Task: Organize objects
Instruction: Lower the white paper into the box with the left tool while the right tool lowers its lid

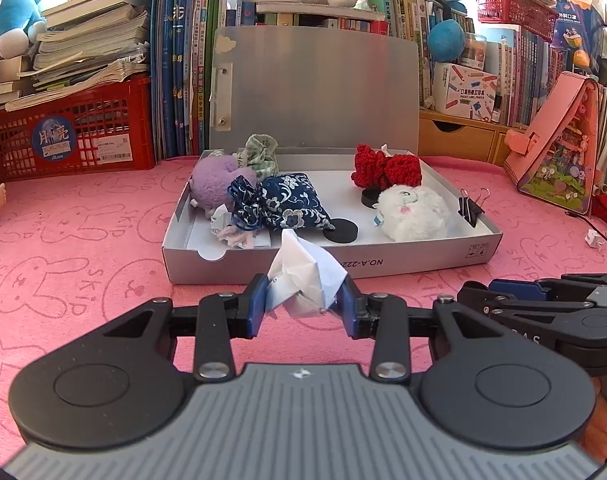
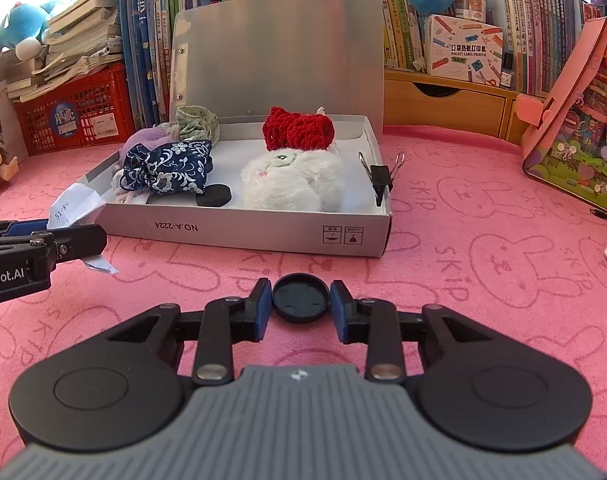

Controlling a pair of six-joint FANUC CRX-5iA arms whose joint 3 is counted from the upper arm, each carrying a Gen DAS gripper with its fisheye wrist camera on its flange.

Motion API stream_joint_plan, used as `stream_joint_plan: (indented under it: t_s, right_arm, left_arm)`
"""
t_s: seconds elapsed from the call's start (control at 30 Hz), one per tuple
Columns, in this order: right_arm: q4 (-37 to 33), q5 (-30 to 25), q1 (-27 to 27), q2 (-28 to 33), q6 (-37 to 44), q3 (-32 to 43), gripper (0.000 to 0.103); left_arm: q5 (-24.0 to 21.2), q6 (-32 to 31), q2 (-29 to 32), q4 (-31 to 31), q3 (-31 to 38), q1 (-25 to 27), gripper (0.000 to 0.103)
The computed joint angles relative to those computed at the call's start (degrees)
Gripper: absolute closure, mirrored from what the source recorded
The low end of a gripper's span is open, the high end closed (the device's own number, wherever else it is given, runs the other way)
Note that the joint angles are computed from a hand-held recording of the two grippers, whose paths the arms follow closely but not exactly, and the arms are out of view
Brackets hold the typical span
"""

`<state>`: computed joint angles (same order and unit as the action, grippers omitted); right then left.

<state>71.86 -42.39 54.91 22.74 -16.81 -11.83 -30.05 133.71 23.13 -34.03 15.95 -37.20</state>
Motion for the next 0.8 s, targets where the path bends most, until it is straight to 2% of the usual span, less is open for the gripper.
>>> stream_joint_plan:
  t_s: [0.37,0.8]
  right_arm:
    - [2.5,0.2,-0.7,-1.0,0.1,0.8,0.066]
    - [3.0,0.2,-3.0,0.6,2.5,6.0,0.065]
  left_arm:
    - [0.1,0.4,0.4,-0.6,1.6,0.4,0.06]
    - [-1.4,-2.1,3.9,0.5,8.2,2.0,0.06]
